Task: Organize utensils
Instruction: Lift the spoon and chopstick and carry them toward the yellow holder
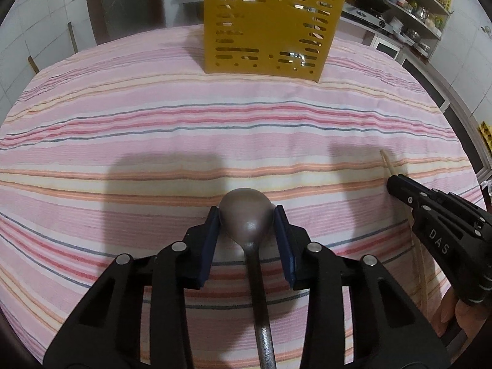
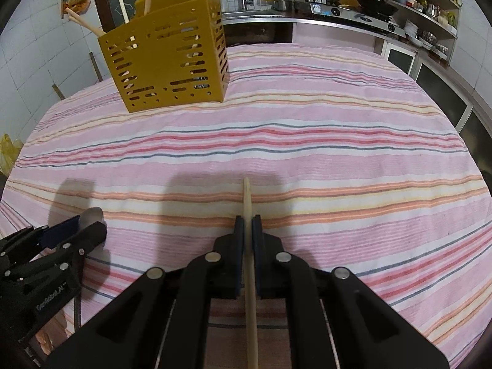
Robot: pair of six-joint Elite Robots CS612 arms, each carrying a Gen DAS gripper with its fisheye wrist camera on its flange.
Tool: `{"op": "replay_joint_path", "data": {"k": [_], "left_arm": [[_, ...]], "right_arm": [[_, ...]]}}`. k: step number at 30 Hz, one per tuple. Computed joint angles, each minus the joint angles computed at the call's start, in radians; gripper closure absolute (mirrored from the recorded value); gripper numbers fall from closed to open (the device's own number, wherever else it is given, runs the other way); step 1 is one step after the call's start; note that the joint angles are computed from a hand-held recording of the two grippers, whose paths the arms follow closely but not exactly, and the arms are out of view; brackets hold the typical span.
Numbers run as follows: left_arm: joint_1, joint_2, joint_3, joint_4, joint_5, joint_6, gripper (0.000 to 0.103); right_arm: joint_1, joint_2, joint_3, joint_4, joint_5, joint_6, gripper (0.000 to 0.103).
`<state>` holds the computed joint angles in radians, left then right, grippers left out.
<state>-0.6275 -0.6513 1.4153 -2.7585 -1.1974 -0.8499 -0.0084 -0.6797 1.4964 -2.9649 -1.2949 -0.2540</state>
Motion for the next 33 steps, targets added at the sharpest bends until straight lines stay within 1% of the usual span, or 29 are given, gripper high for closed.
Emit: {"op": "replay_joint_path", "data": {"k": [4,6,11,13,17,23,26,29,33], "left_arm": [[-0.004,-0.006,0.011,-0.017,0.019,0.014,0.068],[-0.006,-0.011,0.02,-0.03,0.04,0.018,0.068],[-0.018,-0.027,0.05,-0.061,0.13,0.03,0.068],[-0.024,-0.034,0.063,-0.074,0.177,0.034,0.068],[-0.032,-0.047,0.087,-0.102,0.242,0.053,0.068],[-0.043,-0.076,0.136,-0.183,0.327,0.071,0.068],[-0.05,-0.09,0.16,-0.229,0.369,0.086,0.068],[-0.057,-0.103,0.182,-0.271,0.402,0.107,0.068],[-0.063,-0.115,0.204,-0.314,0.43,0.126,0.068]], "right_arm": [[-0.002,-0.005,0.014,-0.034,0.013,0.017,0.097],[-0.006,-0.011,0.025,-0.063,0.026,0.032,0.097],[-0.009,-0.026,0.059,-0.16,0.045,0.061,0.097],[-0.009,-0.032,0.075,-0.214,0.048,0.071,0.097],[-0.012,-0.042,0.096,-0.299,0.067,0.096,0.097],[-0.017,-0.052,0.118,-0.413,0.108,0.141,0.097],[-0.015,-0.056,0.123,-0.45,0.121,0.157,0.097],[-0.011,-0.06,0.128,-0.479,0.125,0.163,0.097],[-0.003,-0.06,0.135,-0.527,0.109,0.159,0.097]]}}
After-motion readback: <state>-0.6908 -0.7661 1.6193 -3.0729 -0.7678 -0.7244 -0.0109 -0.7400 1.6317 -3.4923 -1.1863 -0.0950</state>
